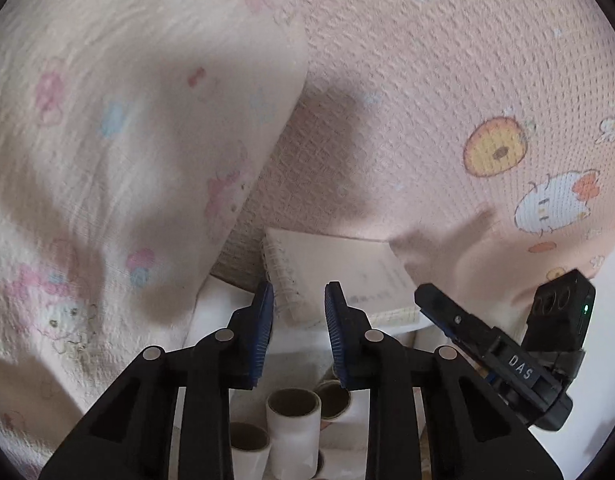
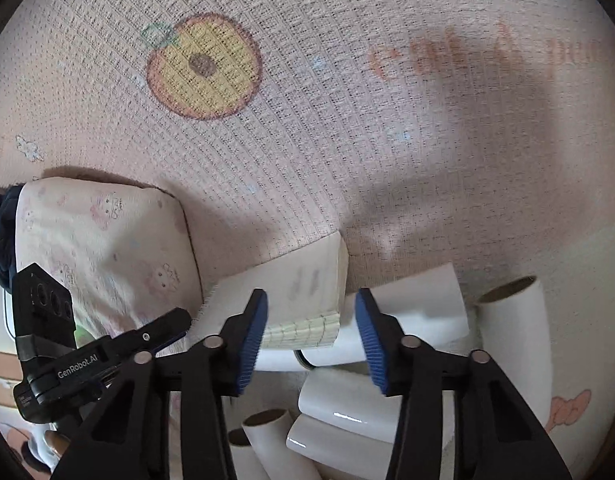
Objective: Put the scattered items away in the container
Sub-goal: 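Move the right gripper back to the pile toward the spiral notepad, then close the right gripper on the edge of the spiral notepad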
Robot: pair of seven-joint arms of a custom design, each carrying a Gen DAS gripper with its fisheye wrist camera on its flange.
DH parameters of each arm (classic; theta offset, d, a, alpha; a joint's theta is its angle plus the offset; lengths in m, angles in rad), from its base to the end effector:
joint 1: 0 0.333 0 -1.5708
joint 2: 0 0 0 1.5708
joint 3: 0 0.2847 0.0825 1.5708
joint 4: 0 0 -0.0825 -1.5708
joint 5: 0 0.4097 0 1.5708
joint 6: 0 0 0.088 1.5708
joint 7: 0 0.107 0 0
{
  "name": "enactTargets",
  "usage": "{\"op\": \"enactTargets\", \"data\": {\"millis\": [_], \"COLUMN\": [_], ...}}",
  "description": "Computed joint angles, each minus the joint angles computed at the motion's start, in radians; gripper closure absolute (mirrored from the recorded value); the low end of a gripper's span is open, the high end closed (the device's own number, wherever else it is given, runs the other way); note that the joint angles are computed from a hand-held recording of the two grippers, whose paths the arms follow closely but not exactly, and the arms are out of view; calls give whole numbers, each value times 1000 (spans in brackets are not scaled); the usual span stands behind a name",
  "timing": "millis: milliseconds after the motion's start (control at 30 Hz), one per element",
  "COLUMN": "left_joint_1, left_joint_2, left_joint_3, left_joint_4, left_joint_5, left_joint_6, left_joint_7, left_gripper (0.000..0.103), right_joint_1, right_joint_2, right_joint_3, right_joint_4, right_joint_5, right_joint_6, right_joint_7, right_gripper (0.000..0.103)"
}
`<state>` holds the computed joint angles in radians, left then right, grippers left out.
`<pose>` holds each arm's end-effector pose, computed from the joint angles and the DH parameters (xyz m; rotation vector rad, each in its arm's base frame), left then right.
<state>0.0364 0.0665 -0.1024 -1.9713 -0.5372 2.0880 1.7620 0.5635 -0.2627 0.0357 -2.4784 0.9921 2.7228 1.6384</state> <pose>0.5976 -0.0643 0.4050 1.9873 -1.9832 0.5600 0.4317 0.2573 0.3851 -1.4541 1.9536 0.4342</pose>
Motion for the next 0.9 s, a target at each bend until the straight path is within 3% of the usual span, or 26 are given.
{"op": "enactTargets", "data": {"millis": [100,233,333,433,467,500,533,600,633,767,900], "left_joint_1": [-11,-20,-32,-47,-52,-55,-61,-70,-78,-97,-114], "left_joint_2": [-19,-48,-88,-141,-160,-169,-184,-225,-250,-331,-423], "left_joint_3": [-5,-8,-11,-14,-13,-9,-8,-3,-4,8,16], "left_joint_4": [-23,-53,-84,-130,-147,-155,-170,-207,-233,-311,-401], "left_joint_5": [27,22,22,36,26,19,6,-24,-38,-65,-67], "left_joint_6": [20,31,43,70,73,75,80,82,87,80,80], "left_joint_7": [-3,-6,27,62,76,88,98,124,131,167,188], "left_gripper": [74,74,74,74,74,74,74,74,74,75,75], "right_joint_1": [28,5,-20,1,10,-13,-1,41,34,-58,-95], "right_joint_2": [9,-7,-32,-80,-100,-103,-128,-192,-233,-426,-549], "right_joint_3": [-37,-31,1,-9,-2,33,41,18,33,156,255], "right_joint_4": [10,-4,-33,-79,-101,-131,-157,-210,-243,-363,-426], "right_joint_5": [22,77,84,183,171,101,84,65,8,-222,-372], "right_joint_6": [-21,-49,-26,0,39,134,173,200,201,115,13], "right_joint_7": [-13,-35,-3,-65,-23,90,132,150,199,440,601], "right_gripper": [67,76,80,82,83,84,84,84,84,84,84]}}
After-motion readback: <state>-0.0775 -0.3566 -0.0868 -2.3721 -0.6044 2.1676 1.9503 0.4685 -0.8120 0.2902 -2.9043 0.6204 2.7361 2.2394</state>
